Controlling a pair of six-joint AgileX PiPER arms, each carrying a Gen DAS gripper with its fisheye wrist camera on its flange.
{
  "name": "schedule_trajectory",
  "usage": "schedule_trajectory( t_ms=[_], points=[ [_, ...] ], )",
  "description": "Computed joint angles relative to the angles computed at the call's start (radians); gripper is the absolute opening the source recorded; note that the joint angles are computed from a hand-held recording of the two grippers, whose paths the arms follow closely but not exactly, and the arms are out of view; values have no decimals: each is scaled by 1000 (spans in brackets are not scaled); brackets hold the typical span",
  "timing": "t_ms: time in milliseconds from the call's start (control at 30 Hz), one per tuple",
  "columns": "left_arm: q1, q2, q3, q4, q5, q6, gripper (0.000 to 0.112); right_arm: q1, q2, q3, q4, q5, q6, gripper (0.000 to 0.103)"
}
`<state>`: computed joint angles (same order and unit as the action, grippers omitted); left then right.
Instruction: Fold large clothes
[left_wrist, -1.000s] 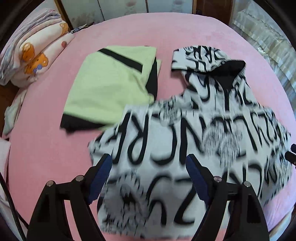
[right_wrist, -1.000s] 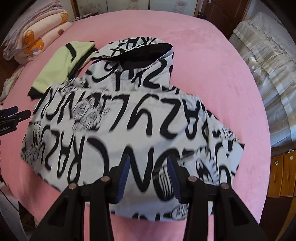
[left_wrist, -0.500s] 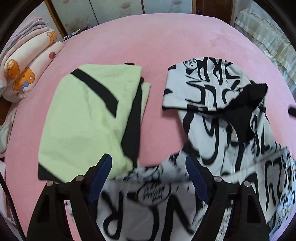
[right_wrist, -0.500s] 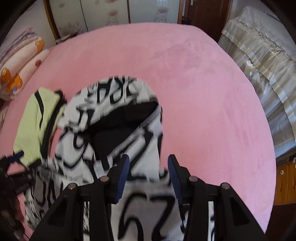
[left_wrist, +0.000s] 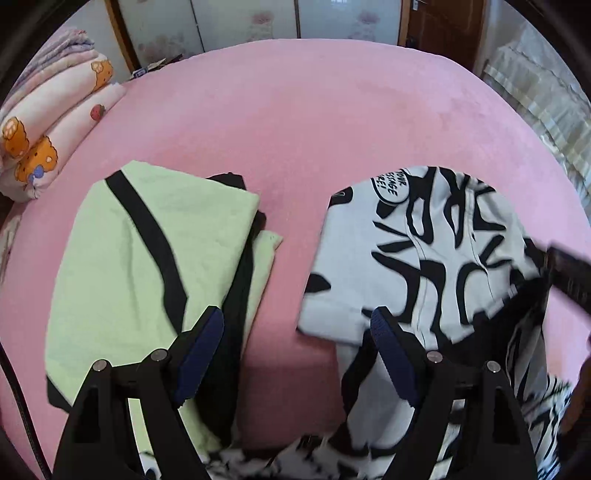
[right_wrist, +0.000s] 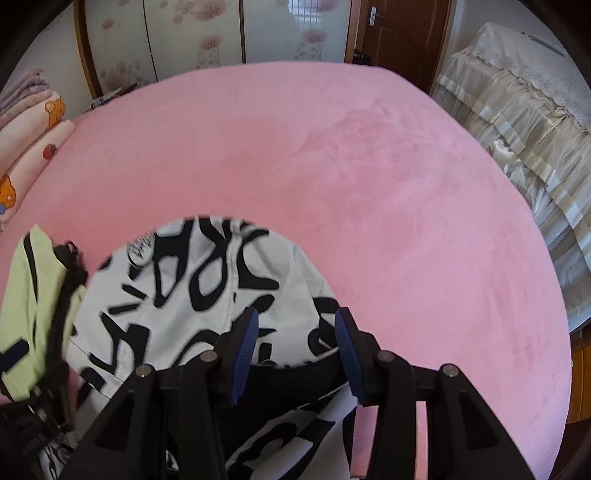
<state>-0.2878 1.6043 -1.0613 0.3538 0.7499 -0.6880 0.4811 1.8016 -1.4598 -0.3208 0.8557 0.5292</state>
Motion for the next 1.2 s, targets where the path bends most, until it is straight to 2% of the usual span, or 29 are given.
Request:
schedule_trajectory(
  t_ms=[233, 333, 400, 500, 567, 700, 867, 933, 1000, 1100, 1133, 1167, 1200],
  points=[
    [50, 99, -14, -54, -92, 79, 81, -81, -71, 270, 155, -152, -260, 44],
    [90, 126, -26, -150, -128, 213, 81, -126, -83, 264, 273, -133, -401, 46],
    [128, 144, -41, -247, -148, 323, 81, -193, -72, 217, 437, -103, -533, 51],
    [189, 178, -72, -421, -159, 494, 81, -276, -23, 123, 623, -71, -629, 59],
    [220, 216, -106, -511, -153, 576, 81, -295, 27, 52, 647, -51, -613, 61],
    [249, 286, -160, -620, -149, 660, 82, -276, 122, -60, 569, -32, -532, 61],
    [207, 313, -167, -560, -203, 615, 84, -248, 171, -92, 474, -67, -451, 61],
    [197, 319, -171, -560, -215, 626, 84, -260, 163, -72, 499, -105, -457, 61],
    [189, 327, -181, -558, -215, 617, 87, -284, 152, -44, 523, -140, -468, 75],
    [180, 327, -178, -562, -215, 608, 88, -322, 188, -61, 628, -103, -541, 77],
    [178, 326, -180, -566, -217, 615, 85, -323, 193, -62, 636, -104, -553, 78],
    [173, 323, -174, -594, -228, 645, 62, -317, 194, -59, 634, -114, -563, 78],
    [168, 327, -181, -636, -231, 691, 29, -308, 194, -59, 631, -118, -571, 70]
  ],
)
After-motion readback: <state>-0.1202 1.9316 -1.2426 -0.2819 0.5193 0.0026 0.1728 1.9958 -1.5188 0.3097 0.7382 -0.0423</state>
